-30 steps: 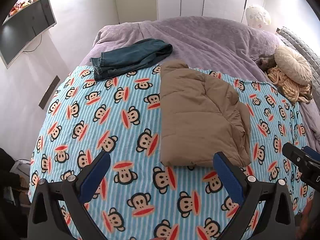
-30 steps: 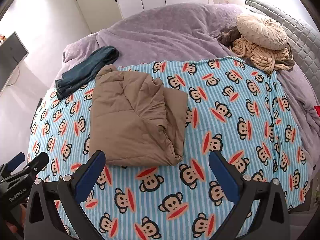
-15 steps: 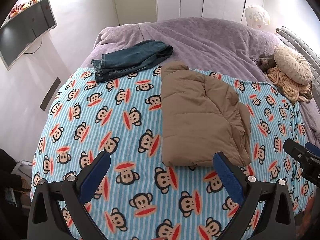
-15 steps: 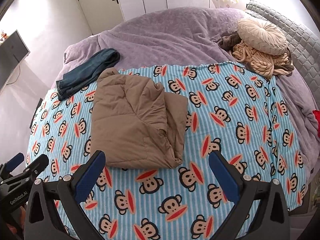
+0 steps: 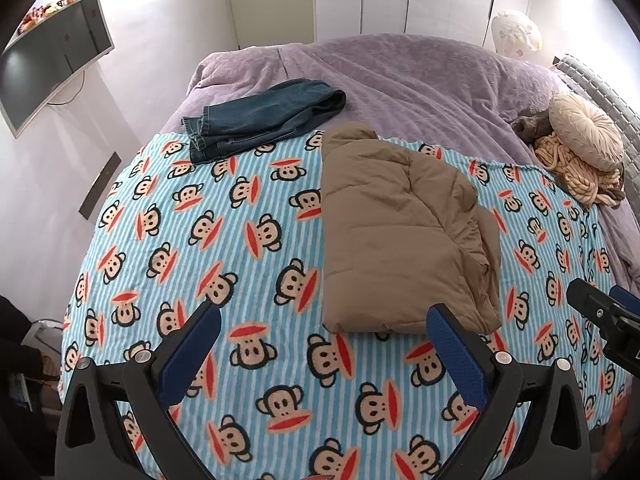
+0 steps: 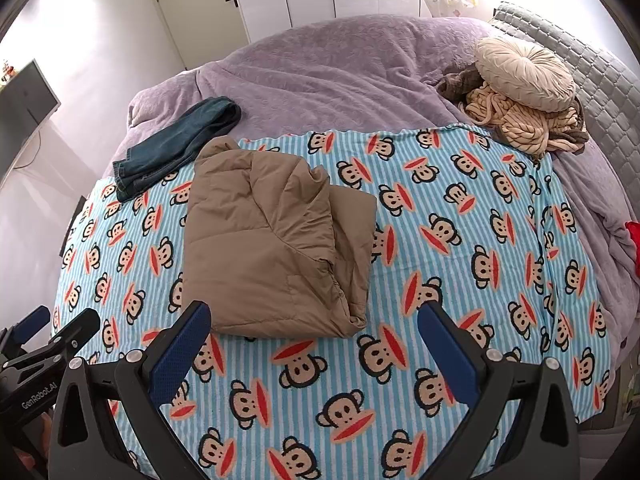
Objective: Fold large clothes
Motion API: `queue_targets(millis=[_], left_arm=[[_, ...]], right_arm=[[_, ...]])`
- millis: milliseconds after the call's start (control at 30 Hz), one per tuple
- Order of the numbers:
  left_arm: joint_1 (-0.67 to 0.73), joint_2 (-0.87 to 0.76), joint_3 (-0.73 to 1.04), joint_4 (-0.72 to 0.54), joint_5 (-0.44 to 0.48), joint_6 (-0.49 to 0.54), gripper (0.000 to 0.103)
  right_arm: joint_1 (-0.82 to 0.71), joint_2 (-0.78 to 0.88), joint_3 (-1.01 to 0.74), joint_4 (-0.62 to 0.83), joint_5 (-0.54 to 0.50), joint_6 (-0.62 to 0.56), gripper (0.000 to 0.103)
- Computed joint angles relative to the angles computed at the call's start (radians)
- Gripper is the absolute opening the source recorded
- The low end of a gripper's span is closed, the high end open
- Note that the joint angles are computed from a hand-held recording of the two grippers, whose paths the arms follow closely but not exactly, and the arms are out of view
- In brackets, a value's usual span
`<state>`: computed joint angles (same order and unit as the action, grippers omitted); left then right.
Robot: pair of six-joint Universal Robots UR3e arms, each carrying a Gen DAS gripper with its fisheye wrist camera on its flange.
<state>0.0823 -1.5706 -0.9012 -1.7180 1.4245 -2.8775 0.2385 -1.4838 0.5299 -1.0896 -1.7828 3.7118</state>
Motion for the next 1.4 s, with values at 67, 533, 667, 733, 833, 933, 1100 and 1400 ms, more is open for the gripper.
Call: queue_targets(millis=[67, 533, 667, 733, 833, 933, 1100, 1400], left_arm=[[-0.001, 0.001, -0.002, 0.003, 0.002, 0.001, 0.103], [-0.009, -0.008, -0.001, 0.009, 0.007, -0.008, 0.103], [-0.012, -0.017, 0.006, 0.010, 0.012, -0.008, 0.103], [-0.012, -0.015, 0.000, 0.012, 0.012, -0.010, 0.103], [-0.011, -0.013, -0.014, 0.023, 0.012, -0.008, 0.103], [-0.008, -0.013, -0.012, 0.019, 0.008, -0.005, 0.103], [-0.008, -0.012, -0.032, 0.035, 0.006, -0.001, 0.103], [-0.009, -0.015, -0.032, 0.036, 0.005, -0.001, 0.103]], right_arm=[[0.004, 0.002, -0.003, 0.004, -0.002, 0.003, 0.103], [0.003, 0.017, -0.021, 0.007, 0.001, 0.006, 0.103], [0.004, 0.020, -0.026, 0.011, 0.003, 0.007, 0.103], [0.003, 0.037, -0.061, 0.029, 0.003, 0.006, 0.103], [0.005, 0.031, -0.046, 0.021, 0.002, 0.007, 0.103], [0.003, 0.031, -0.045, 0.021, 0.003, 0.007, 0.103], [-0.002, 0.026, -0.033, 0.013, 0.006, -0.001, 0.103], [-0.005, 0.025, -0.030, 0.011, 0.009, -0.005, 0.103]])
